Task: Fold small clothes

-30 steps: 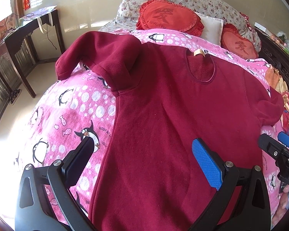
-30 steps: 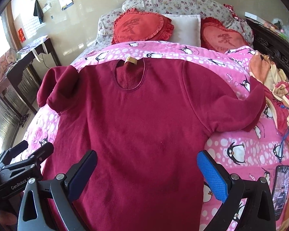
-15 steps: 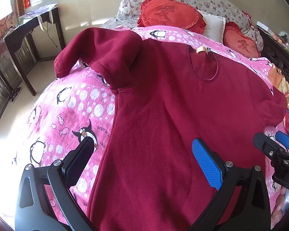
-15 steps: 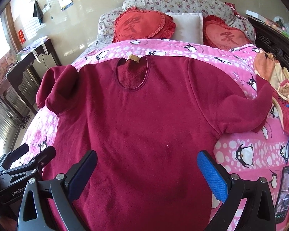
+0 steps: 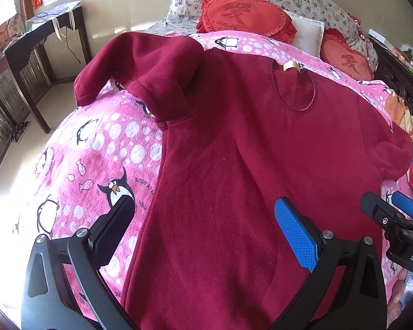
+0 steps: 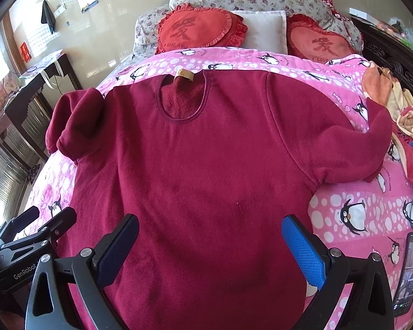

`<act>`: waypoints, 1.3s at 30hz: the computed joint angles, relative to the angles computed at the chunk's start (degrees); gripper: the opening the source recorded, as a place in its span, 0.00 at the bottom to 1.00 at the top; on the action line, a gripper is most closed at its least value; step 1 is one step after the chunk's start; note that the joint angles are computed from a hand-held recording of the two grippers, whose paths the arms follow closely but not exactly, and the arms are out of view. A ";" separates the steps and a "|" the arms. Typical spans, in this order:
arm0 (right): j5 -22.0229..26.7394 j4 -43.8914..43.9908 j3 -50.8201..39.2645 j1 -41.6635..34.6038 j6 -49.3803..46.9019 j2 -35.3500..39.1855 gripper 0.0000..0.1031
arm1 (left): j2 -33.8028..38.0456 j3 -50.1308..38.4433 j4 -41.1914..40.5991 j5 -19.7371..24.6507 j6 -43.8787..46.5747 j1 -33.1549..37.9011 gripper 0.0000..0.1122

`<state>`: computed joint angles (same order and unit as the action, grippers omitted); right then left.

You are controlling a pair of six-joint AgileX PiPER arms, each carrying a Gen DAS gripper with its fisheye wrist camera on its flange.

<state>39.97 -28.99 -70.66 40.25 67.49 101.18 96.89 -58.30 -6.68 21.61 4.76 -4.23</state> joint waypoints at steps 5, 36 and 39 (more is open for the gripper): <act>0.14 0.91 -0.58 -0.46 -1.21 0.93 1.00 | 0.66 -0.38 0.97 -0.36 -0.82 -0.11 0.91; -1.33 6.86 -5.57 -2.24 -8.30 6.79 1.00 | 7.22 -5.70 1.97 0.93 -2.53 1.50 0.91; -1.04 6.95 -6.32 -2.19 -8.73 7.52 1.00 | 7.68 -6.21 2.19 1.10 -2.47 1.82 0.91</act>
